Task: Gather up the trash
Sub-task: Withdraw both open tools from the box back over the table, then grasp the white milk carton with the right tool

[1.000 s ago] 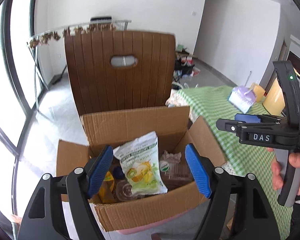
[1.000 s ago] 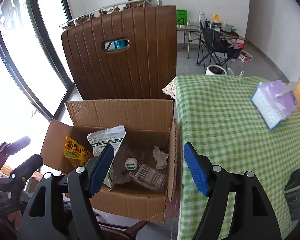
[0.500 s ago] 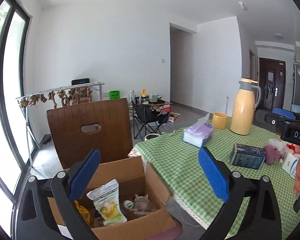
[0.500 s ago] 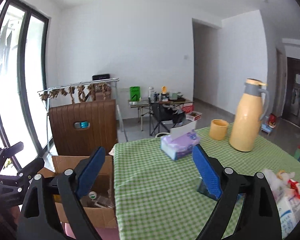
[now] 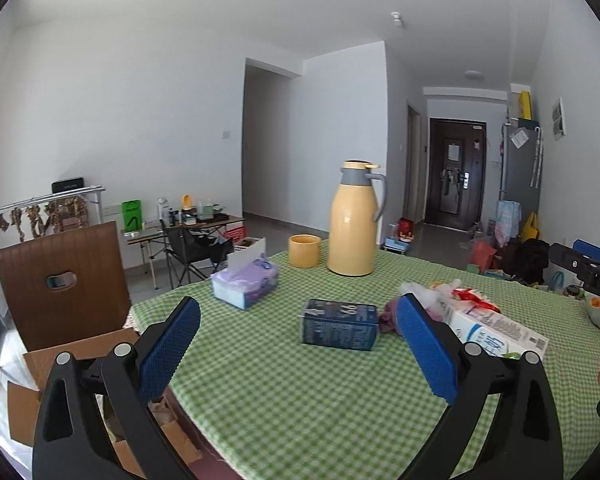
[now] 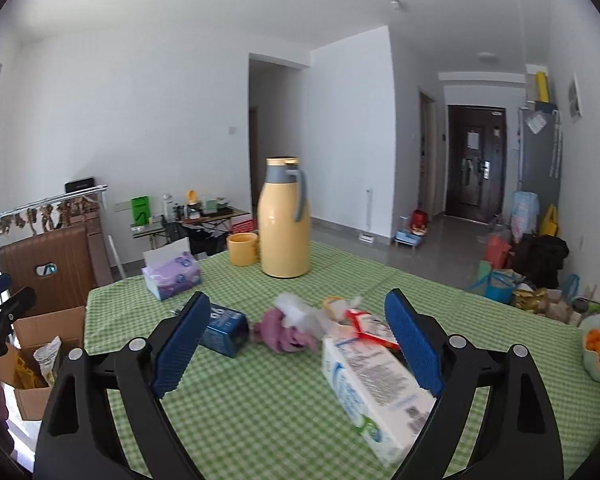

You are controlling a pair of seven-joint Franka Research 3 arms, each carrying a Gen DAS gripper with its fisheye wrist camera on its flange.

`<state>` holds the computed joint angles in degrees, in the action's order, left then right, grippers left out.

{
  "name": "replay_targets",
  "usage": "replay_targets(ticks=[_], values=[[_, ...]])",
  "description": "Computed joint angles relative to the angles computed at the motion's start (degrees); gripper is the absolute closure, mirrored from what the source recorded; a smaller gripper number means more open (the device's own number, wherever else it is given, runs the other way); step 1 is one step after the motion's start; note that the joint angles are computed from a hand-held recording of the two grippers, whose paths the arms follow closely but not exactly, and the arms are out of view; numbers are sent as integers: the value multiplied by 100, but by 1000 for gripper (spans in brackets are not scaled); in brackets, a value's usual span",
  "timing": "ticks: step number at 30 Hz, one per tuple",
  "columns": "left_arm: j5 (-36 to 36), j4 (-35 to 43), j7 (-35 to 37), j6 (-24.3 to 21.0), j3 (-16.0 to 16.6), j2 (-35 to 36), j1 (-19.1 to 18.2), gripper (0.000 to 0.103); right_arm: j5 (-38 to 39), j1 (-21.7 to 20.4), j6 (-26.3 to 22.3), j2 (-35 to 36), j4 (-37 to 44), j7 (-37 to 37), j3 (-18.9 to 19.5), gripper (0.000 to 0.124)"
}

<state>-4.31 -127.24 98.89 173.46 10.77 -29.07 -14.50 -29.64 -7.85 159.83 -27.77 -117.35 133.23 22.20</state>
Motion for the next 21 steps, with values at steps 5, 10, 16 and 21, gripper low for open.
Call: replay_targets(ticks=[5,10,16,21], values=[[-132,27,208,-55,-55,88,-484,8,163,-169,-395,-658,-611,100,-228,36],[-315,93,344,-152,-101,240,-696,8,448,-15,-684,-501,-728,-260,-392,36],[-508,229,585,-315,-161,497,-639,8,996,557,-499,9,-859,-1221,-876,36],[-643,370,818,-486,-261,746,-460,8,1108,776,-586,630,-672,-1867,-1050,36]])
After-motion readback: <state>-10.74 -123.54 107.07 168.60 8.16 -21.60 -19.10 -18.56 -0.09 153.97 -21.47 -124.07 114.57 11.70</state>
